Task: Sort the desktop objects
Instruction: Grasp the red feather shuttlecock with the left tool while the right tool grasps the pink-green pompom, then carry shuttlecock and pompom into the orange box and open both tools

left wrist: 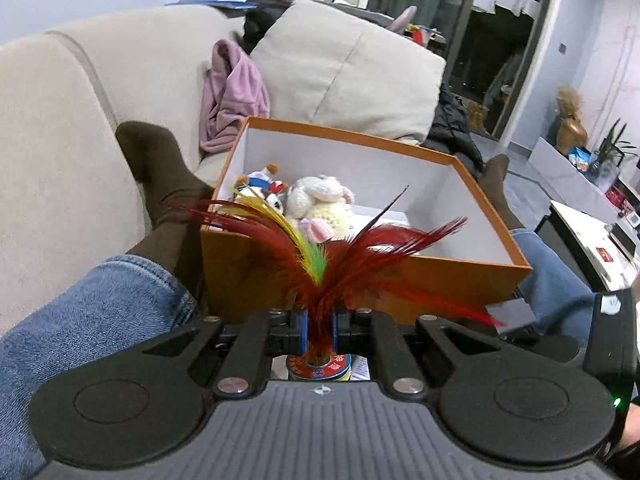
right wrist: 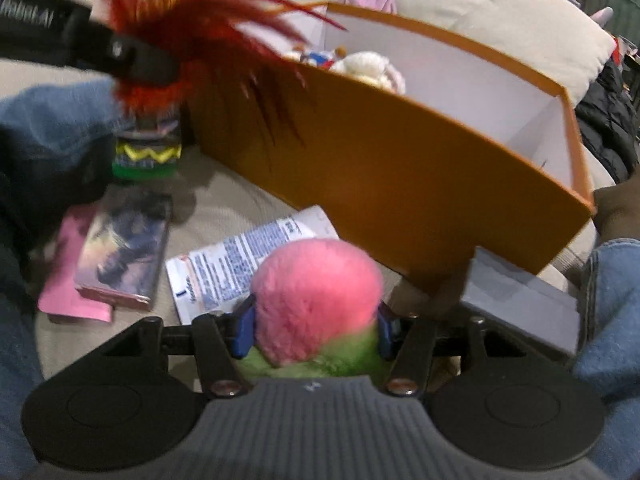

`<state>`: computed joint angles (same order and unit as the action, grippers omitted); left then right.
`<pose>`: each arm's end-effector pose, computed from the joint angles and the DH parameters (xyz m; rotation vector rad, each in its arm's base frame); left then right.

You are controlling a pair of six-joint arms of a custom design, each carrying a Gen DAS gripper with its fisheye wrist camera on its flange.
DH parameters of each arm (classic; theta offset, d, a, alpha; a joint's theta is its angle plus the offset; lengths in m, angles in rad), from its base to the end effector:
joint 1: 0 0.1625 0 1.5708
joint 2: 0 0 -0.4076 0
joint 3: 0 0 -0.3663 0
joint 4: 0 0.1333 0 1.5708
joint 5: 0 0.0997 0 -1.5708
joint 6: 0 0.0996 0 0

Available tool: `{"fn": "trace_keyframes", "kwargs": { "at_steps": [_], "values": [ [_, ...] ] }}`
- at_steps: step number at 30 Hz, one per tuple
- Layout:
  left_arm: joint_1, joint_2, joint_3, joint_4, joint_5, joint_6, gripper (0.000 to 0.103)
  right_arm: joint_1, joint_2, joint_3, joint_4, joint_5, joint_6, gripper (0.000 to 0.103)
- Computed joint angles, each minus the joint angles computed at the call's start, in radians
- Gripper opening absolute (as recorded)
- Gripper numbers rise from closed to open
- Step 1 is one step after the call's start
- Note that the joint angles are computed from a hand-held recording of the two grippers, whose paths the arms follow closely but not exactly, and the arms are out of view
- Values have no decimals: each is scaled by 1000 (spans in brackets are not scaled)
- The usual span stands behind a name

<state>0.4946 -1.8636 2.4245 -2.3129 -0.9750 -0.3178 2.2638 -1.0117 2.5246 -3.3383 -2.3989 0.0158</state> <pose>-0.1790 -0.3115 0.2948 0.9319 2.5427 -0.7221 0.2702 -0.2316 0.1023 0.6617 -2.2803 0.6461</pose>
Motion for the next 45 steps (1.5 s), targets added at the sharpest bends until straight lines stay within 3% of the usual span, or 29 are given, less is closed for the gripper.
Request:
{"fn": "trace_keyframes", "kwargs": {
  "at_steps": [3,9,15,19,23,27,35,45],
  "values": [
    [19,7,-1,-13,-4,7,11,-6,13,6,-46,4,-43,45],
    [25,0,-18,-26,-23,19,11,12,-56,44,-82,18,-17,43],
    [15,5,-58,-53,-44,45,11,74,-179,58,-123,52,-37,43],
    [8,44,-96,-107,-32,102,11,69,-276,27,-108,123,-71,43],
    [19,112,-136,-205,-26,172,11,26,-306,-37,-117,226,-88,43],
    [60,205,-173,-290,-50,241,11,-18,-240,-124,-163,253,-134,43],
    [180,330,-171,-290,-68,280,11,-230,-141,-213,1,411,3,43],
    [211,334,-148,-269,-36,337,14,-331,-106,-247,127,551,87,45]
  ]
}}
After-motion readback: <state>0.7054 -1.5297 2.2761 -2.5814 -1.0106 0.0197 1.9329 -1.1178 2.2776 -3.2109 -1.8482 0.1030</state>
